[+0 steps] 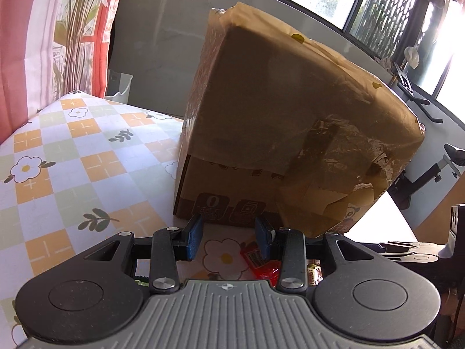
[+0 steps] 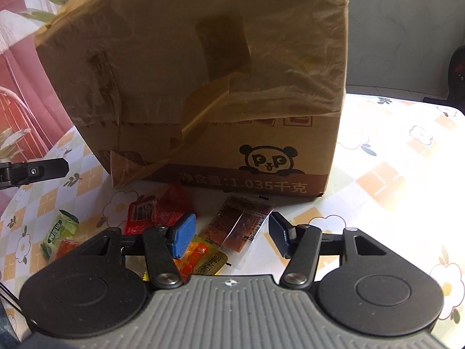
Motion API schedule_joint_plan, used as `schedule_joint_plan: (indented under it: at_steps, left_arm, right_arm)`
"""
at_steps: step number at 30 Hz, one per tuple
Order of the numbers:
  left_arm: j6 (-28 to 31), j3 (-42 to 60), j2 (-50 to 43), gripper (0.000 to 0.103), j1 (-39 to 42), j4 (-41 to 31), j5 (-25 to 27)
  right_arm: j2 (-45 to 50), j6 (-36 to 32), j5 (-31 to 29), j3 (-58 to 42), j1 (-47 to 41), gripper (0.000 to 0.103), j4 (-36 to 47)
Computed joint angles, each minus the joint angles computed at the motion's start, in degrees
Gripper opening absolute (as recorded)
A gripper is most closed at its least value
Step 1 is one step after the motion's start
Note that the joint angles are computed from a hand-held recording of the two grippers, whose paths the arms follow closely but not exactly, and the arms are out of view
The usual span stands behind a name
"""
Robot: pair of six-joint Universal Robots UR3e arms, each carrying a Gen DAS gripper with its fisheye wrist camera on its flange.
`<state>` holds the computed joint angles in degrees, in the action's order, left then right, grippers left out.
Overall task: Organize snacks
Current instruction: 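Move both grippers back down to the remaining snacks on the table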
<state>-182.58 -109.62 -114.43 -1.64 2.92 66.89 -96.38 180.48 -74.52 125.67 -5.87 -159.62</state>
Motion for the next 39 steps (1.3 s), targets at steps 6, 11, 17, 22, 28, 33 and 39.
schedule_joint_plan:
  at_steps: [6,11,17,22,28,33,39]
  left_arm:
    - [-0.4,-0.4,-1.0,0.041,1.0,0.9,-0.3]
    - [-1.1,-0.3,-2.0,0.041,1.2,0.1,-1.7]
    - [-1.1,-1.0,-2.2,0.041,0.6,0.9,-1.9]
    - [-0.9,-1.6,-1.3,0.041,0.2,0.1,-1.9]
    - [-0.4,-3.1,0.4,0.041,0.0,-0.5,-1.9]
    - [-0.2,-4.0,1.8,0.041,-0.5,-1.1,-1.2]
    - [0.2,-3.9,2.7,0.041,-1.9,-2.7,0.1]
  right_arm:
    - [8.1,2.5,-9.8,-6.4,5.7,0.059,-0.5]
    - [9.3,5.2,-11.4,-6.6,6.0,0.061,-1.4]
    - [10.4,4.5,-13.8,-7.1,8.6,0.062,-2.1]
    - [11.2,3.3,-17.5,-8.2,11.4,0.062,-1.3]
    - [7.3,1.1,-15.6,-4.8,10.7,0.045,-1.2]
    - [-0.8,-2.5,-7.6,0.6,3.7,0.04,1.7]
    - [-19.3,-12.7,10.2,15.5,-12.7,0.04,3.2]
